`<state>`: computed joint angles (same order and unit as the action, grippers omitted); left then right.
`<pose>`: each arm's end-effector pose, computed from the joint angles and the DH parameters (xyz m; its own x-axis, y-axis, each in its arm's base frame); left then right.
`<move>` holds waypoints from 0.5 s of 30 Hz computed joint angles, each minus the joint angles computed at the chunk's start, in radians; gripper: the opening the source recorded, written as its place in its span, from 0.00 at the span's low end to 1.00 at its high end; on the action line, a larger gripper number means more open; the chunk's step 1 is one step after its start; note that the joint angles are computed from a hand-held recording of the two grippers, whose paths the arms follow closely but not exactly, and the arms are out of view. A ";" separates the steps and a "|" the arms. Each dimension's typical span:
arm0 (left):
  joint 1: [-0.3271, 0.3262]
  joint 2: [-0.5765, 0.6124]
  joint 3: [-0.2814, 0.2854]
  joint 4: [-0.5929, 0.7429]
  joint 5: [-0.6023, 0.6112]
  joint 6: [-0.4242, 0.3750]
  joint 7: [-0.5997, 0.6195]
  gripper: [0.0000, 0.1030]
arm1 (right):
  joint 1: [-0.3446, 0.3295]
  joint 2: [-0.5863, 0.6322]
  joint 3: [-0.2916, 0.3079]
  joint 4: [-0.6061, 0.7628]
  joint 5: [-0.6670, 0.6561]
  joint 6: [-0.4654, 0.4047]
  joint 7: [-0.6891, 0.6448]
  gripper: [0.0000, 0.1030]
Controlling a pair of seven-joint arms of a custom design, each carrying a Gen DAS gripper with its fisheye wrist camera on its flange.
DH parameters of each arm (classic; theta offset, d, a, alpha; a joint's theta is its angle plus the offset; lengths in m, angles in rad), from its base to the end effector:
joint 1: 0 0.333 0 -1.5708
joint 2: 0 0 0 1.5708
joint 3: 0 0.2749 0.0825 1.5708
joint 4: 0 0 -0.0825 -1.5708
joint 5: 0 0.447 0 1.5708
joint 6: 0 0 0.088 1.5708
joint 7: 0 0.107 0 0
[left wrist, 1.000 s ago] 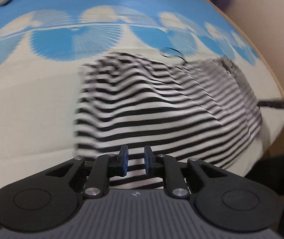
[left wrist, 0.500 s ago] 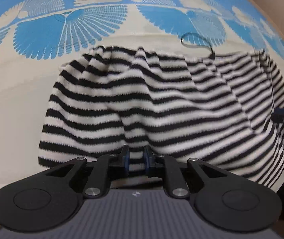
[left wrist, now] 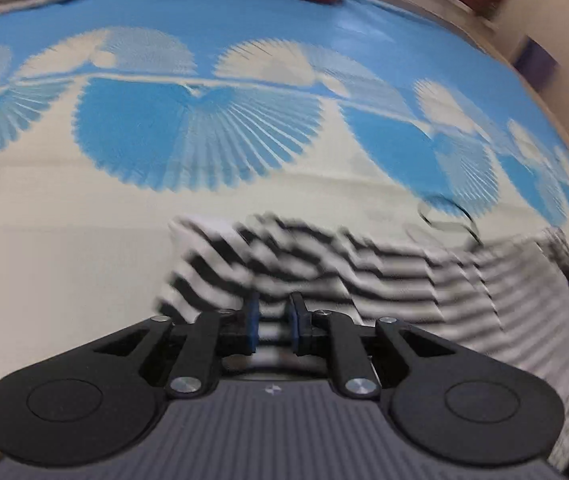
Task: Fold small clothes
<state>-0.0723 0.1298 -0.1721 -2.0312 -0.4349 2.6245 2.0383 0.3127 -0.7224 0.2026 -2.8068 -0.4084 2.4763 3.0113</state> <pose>0.6431 -0.1486 0.3575 -0.4023 -0.9009 0.1625 -0.8207 0.2763 -0.5002 0.3833 0.2004 0.3755 -0.5635 -0.7991 -0.2096 -0.6440 0.5838 -0.4943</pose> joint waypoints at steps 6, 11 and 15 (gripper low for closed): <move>-0.007 0.076 0.032 0.070 0.094 0.061 -0.224 0.06 | -0.049 0.066 0.026 0.044 -0.046 -0.059 0.060 0.28; 0.046 0.028 -0.004 0.080 -0.008 -0.053 -0.111 0.22 | -0.032 0.037 0.018 0.046 -0.076 -0.120 0.073 0.32; 0.063 -0.096 -0.014 0.000 -0.246 -0.144 0.227 0.29 | 0.007 -0.066 -0.003 -0.007 -0.082 -0.042 0.024 0.43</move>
<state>-0.0094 0.0334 -0.1857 -2.0312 -0.6811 2.4804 2.2648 0.3195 -0.7886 0.1997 -2.8142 -0.4902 2.4348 3.0356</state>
